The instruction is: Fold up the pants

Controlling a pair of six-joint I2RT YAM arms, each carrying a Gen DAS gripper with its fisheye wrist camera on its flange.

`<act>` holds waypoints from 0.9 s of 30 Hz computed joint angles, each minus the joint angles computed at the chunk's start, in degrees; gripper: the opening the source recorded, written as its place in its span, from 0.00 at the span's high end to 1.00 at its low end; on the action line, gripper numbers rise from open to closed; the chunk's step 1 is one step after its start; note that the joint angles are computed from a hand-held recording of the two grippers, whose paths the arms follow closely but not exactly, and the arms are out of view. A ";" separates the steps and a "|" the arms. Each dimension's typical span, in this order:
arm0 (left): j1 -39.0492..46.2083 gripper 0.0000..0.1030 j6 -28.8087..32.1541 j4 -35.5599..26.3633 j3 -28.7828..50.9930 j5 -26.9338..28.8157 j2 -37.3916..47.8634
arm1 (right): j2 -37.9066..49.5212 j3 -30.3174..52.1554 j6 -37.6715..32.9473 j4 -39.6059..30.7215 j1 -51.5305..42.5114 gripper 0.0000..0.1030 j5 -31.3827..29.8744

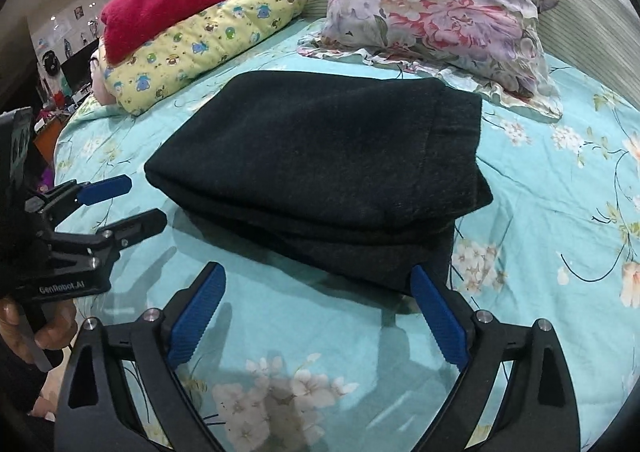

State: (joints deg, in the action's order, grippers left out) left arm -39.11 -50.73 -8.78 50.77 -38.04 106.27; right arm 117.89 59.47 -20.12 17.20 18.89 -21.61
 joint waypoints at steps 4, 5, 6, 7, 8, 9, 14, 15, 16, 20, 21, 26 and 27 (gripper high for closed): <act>-0.63 0.19 0.80 0.37 0.08 -1.21 0.51 | 0.29 0.13 0.24 0.31 -0.13 0.06 -0.82; -0.75 0.19 0.92 0.56 -0.02 -1.52 0.53 | 0.31 0.04 0.36 0.54 -0.15 0.06 -0.95; -0.84 0.19 1.08 0.84 -0.07 -1.62 0.64 | 0.40 0.02 0.47 0.73 -0.22 0.05 -1.07; -0.85 0.19 1.22 1.13 -0.19 -1.63 0.70 | 0.51 0.04 0.52 0.90 -0.26 0.05 -1.09; -0.83 0.19 1.37 1.37 -0.25 -1.63 0.76 | 0.56 -0.03 0.56 1.08 -0.21 0.05 -1.05; -0.88 0.19 1.59 1.77 -0.37 -1.61 0.82 | 0.60 -0.08 0.55 1.30 -0.24 0.05 -1.05; -1.10 0.19 2.47 2.11 -0.09 -1.80 1.34 | 0.82 -0.02 0.72 1.95 -0.22 0.04 -0.86; -1.04 0.19 2.59 2.13 -0.03 -1.77 1.44 | 0.87 0.01 0.74 2.07 -0.20 0.04 -0.78; -1.02 0.19 2.65 2.21 -0.02 -1.67 1.50 | 0.92 0.02 0.76 2.15 -0.17 0.04 -0.71; -1.14 0.19 2.55 1.87 0.26 -2.07 1.85 | 0.99 -0.20 0.89 2.74 -0.28 0.04 -0.94; -1.19 0.19 2.48 1.59 0.37 -2.34 1.90 | 0.98 -0.22 0.88 2.72 -0.29 0.04 -0.99; -1.15 0.19 3.09 1.43 0.88 -2.79 2.31 | 1.03 -0.11 1.27 2.98 -0.49 0.04 -1.23; -1.03 0.19 3.17 1.36 1.02 -2.68 2.42 | 1.05 -0.12 1.40 3.03 -0.50 0.04 -1.29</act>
State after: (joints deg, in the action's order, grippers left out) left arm -40.15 -47.56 -7.42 51.79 -40.72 108.69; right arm 118.94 59.35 -18.72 20.23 18.38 -22.89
